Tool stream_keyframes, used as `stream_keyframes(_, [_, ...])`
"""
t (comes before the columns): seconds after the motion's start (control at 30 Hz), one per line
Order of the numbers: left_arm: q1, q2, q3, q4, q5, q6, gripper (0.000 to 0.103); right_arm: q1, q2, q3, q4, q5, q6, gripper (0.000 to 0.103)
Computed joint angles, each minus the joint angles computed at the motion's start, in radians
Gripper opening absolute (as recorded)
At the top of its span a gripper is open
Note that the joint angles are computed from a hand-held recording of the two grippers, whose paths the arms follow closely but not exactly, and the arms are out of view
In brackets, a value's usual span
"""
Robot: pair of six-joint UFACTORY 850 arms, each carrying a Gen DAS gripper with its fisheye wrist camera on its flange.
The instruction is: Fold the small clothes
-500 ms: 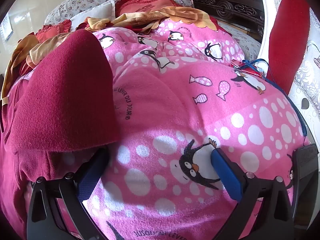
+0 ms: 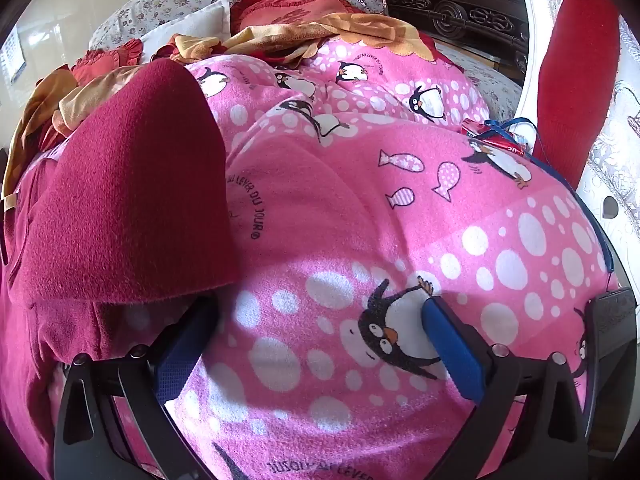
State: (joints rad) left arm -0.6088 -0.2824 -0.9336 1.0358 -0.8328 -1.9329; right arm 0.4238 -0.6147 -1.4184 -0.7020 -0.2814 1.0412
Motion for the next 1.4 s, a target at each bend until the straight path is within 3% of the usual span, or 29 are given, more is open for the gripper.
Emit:
stream_keyframes(0.2, [0.002, 0.000, -0.012, -0.031, 0.002, 0.032, 0.103, 0.000, 0.000, 0.000, 0.002, 0.000, -0.002, 0.097])
stream_keyframes(0.33, [0.013, 0.021, -0.019, -0.120, 0.026, 0.140, 0.103, 0.006, -0.004, -0.016, 0.039, -0.044, -0.018, 0.097])
stream_keyframes(0.4, [0.020, 0.036, -0.026, -0.202, 0.024, 0.211, 0.103, 0.010, 0.009, -0.013, 0.105, -0.061, -0.068, 0.091])
stream_keyframes(0.47, [0.017, 0.052, -0.029, -0.257, 0.003, 0.250, 0.102, 0.006, 0.050, 0.020, 0.219, -0.057, -0.157, 0.081])
stream_keyframes(0.57, [0.007, 0.085, -0.017, -0.282, -0.016, 0.269, 0.100, -0.009, 0.127, 0.077, 0.415, -0.078, -0.328, 0.077])
stream_keyframes(0.67, [-0.015, 0.160, 0.023, -0.258, 0.002, 0.220, 0.100, -0.020, 0.228, 0.140, 0.484, -0.100, -0.412, 0.077])
stream_keyframes(0.87, [-0.071, 0.255, 0.038, -0.211, -0.038, 0.172, 0.100, -0.017, 0.430, 0.225, 0.442, -0.161, -0.468, 0.077])
stream_keyframes(1.03, [-0.111, 0.296, 0.036, -0.180, -0.013, 0.158, 0.100, 0.014, 0.511, 0.186, 0.419, -0.222, -0.532, 0.077])
stream_keyframes(1.17, [-0.121, 0.281, 0.016, -0.168, 0.004, 0.126, 0.100, 0.071, 0.492, 0.117, 0.468, -0.239, -0.603, 0.077])
stream_keyframes(1.4, [-0.115, 0.256, -0.010, -0.170, -0.017, 0.129, 0.100, 0.182, 0.356, 0.027, 0.622, -0.147, -0.709, 0.077])
